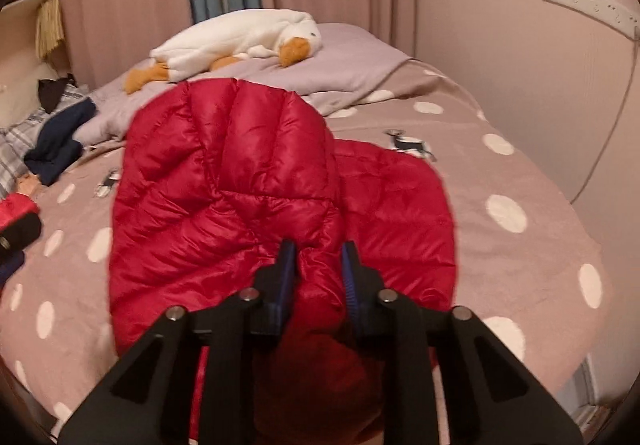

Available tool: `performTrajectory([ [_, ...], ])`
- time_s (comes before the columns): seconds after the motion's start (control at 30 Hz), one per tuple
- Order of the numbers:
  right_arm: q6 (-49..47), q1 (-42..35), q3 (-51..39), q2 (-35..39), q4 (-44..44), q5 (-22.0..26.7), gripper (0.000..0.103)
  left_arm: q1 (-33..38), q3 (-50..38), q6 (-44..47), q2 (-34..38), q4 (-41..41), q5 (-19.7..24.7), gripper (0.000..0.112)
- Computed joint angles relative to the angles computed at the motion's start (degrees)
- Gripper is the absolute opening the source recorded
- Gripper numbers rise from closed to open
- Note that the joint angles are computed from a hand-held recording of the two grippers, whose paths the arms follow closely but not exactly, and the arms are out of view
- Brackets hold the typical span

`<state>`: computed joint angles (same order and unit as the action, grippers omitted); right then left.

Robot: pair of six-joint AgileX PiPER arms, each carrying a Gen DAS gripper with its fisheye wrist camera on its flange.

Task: Fold large clothes

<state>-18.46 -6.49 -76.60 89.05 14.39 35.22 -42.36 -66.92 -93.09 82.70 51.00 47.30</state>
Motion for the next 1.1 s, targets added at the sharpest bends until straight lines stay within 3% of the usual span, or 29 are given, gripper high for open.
performTrajectory([
  [0.07, 0.59, -1.28, 1.04, -1.15, -1.10, -1.53, 0.012, 0.00, -0.02, -0.88, 0.07, 0.66, 0.14, 0.079],
  [0.2, 7.66, -3.51, 3.40, -2.14, -12.12, -5.40, 0.013, -1.13, -1.29, -0.97, 1.60, 1.75, 1.63, 0.079],
  [0.33, -1.84, -9.26, -0.77, 3.39, -2.25, 1.33, 0.013, -0.55, -4.31, 3.31, 6.22, -0.79, 1.74, 0.079],
  [0.4, -4.13, -10.13, -0.89, 3.81, -0.09, 1.95, 0.015, 0.40, -6.11, 6.10, 8.60, -4.07, 1.88, 0.079],
  [0.43, -5.77, -10.79, -0.88, 3.40, 2.19, 2.13, 0.018, 0.87, -5.96, 6.93, 8.72, -5.11, 0.90, 0.079],
  [0.5, -10.77, -12.82, -0.58, 2.05, 9.78, 2.85, 0.041, 0.79, -5.61, 6.72, 8.59, -5.03, 0.12, 0.079],
  [0.53, -13.34, -13.79, -0.40, 1.46, 13.77, 2.94, 0.062, 0.04, -5.58, 5.38, 8.60, -3.45, 1.17, 0.079],
  [0.57, -15.69, -14.47, 0.64, 0.64, 17.30, 2.18, 0.073, -0.52, -5.47, 4.32, 8.53, -2.17, 2.10, 0.079],
  [0.63, -19.27, -15.41, 0.96, 0.09, 23.89, 2.45, 0.078, -1.48, -5.12, 2.56, 8.25, 0.05, 3.87, 0.079],
  [0.8, -20.64, -14.86, -2.77, 3.78, 33.80, 11.11, 0.083, -0.18, -4.44, 3.18, 7.27, -1.87, 3.59, 0.079],
  [0.83, -20.70, -13.84, -3.27, 4.98, 34.47, 11.73, 0.081, 0.25, -4.38, 3.27, 7.11, -2.45, 3.51, 0.079],
  [0.93, -20.90, -9.42, -4.18, 7.49, 31.41, 11.72, 0.026, 0.56, -3.66, 1.48, 6.31, -1.99, 3.10, 0.079],
  [0.97, -19.23, -8.33, -4.69, 7.88, 29.66, 12.49, 0.026, 0.79, -3.63, 1.34, 6.24, -2.09, 2.86, 0.079],
  [1.1, -16.95, -6.94, -2.65, 5.94, 26.58, 7.55, 0.021, 0.01, -3.70, 0.77, 6.22, -1.10, 3.10, 0.079],
])
